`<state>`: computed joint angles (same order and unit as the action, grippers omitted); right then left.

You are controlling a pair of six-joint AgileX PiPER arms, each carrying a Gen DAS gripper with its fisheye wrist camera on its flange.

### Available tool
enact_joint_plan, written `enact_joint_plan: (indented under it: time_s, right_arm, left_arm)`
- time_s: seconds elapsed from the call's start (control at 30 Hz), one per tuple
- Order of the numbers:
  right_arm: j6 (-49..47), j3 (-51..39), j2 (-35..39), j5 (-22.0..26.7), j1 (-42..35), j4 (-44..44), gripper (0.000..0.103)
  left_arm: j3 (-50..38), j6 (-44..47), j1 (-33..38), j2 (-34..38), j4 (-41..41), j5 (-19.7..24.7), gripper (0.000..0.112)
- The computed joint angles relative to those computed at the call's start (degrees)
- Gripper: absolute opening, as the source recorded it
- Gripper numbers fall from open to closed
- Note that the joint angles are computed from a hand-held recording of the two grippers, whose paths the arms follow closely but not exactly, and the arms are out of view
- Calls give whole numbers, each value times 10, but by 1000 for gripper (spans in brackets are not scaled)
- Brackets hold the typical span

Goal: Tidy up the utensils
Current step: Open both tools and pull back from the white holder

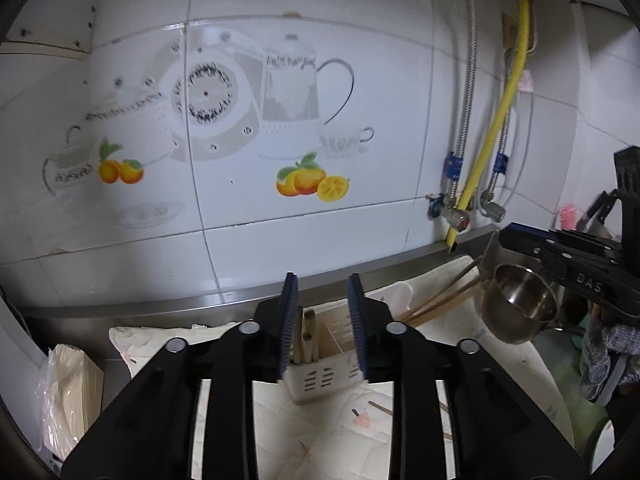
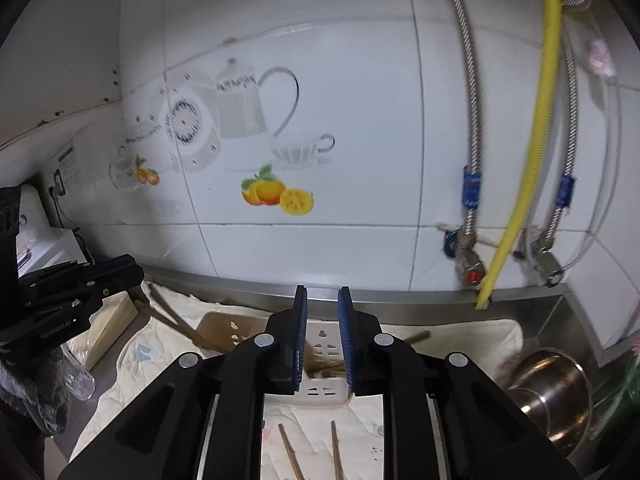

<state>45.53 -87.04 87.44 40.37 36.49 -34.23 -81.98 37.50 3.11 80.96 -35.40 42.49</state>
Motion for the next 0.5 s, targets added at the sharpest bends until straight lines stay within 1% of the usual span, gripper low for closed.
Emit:
enact_joint_plan:
  time_s: [0.03,0.13,0.17,0.23,0.3,0.37,0.5]
  right_arm:
    - [19,18,-16,-2,10,-19,16]
    - [100,85,-68,2,52,-92,19]
    - [132,121,-92,-2,68,-114,19]
    - [176,162,-115,2,92,-143,19]
    - [241,218,-142,21,130,-191,19]
    - [295,264,-158,42,163,-227,19]
    - [386,360,-182,57,212,-258,19]
  left_arm:
    - [19,10,7,-17,-12,-2,36]
    - [65,44,24,-56,-48,4,37]
    - [87,58,32,-73,-63,6,40]
    - [119,81,45,-95,-88,8,44]
    - [155,106,61,-119,-112,16,45]
    - [186,119,70,-139,-123,17,53]
    - [254,155,91,-182,-141,19,54]
